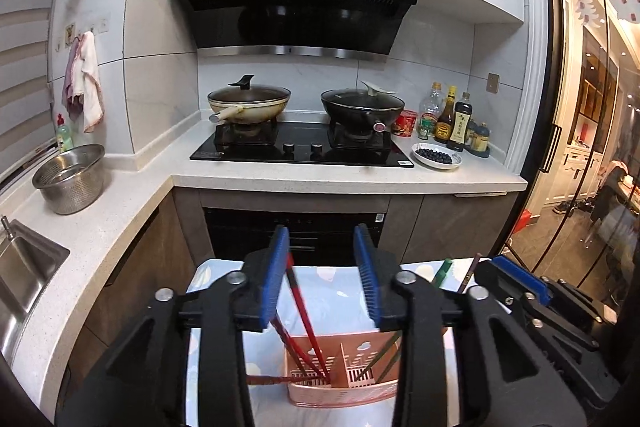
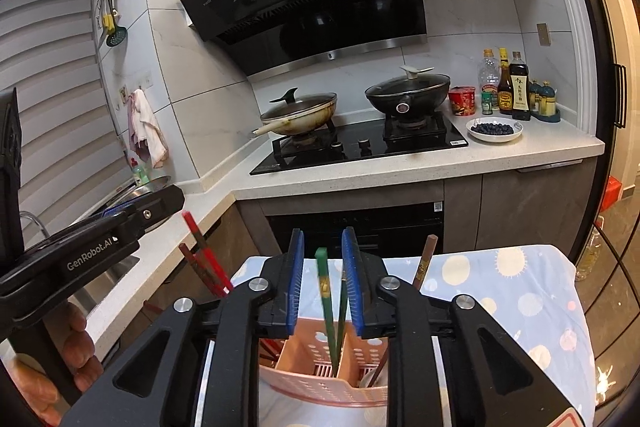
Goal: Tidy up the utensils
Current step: 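Open both tools to drop the chopsticks into the basket, then move both open tools back toward the dark brown chopstick and gold spoon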
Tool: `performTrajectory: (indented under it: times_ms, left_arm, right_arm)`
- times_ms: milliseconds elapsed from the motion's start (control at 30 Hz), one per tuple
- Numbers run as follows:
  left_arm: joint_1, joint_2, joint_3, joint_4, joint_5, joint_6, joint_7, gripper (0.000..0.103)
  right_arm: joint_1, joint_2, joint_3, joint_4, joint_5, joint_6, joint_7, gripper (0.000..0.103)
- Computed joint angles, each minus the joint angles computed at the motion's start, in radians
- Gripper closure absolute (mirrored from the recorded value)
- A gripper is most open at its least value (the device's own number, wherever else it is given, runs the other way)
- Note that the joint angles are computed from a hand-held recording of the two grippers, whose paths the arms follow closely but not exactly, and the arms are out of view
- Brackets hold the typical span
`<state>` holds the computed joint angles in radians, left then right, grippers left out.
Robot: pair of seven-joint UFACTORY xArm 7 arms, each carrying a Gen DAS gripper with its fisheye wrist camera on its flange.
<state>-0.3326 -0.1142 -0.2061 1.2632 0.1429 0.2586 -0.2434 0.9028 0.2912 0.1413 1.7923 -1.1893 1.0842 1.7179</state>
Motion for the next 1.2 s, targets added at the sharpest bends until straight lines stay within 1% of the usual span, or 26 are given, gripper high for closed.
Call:
performTrajectory:
  times_ms: [167,300,367,500,600,667,900,1200]
  left_arm:
    - [0.003,-0.045,-0.001,-0.052,0.001,-0.005,0.007,0.068]
    - [-0.001,-0.086,0.000,-0.092,-0.022,-0.001,0.031,0.067]
    - [-0.001,-0.113,-0.002,-0.117,-0.029,0.001,0.039,0.067]
    - [0.002,-0.169,-0.006,-0.171,-0.043,0.004,0.049,0.067]
    - [-0.002,-0.216,-0.007,-0.221,-0.057,0.006,0.059,0.062]
    - [0.004,-0.252,-0.015,-0.261,-0.056,0.003,0.056,0.060]
    - [-0.042,-0.384,0.005,-0.423,-0.115,0.018,0.093,0.060]
    - [-0.094,-0.569,0.005,-0.645,-0.179,0.090,0.083,0.060]
  right_arm:
    - [0.013,-0.023,0.017,-0.033,-0.007,0.022,0.018,0.081]
    - [0.027,-0.025,0.034,-0.037,-0.006,0.050,0.014,0.081]
    - [0.042,-0.023,0.041,-0.033,-0.010,0.078,0.009,0.081]
    - [0.064,-0.035,0.055,-0.055,-0.011,0.103,0.025,0.081]
    - [0.080,-0.040,0.071,-0.074,-0.005,0.125,0.037,0.081]
    - [0.093,-0.041,0.083,-0.085,0.003,0.146,0.043,0.081]
    - [0.143,-0.046,0.124,-0.146,0.041,0.194,0.100,0.081]
    - [0.211,-0.034,0.170,-0.222,0.123,0.225,0.212,0.081]
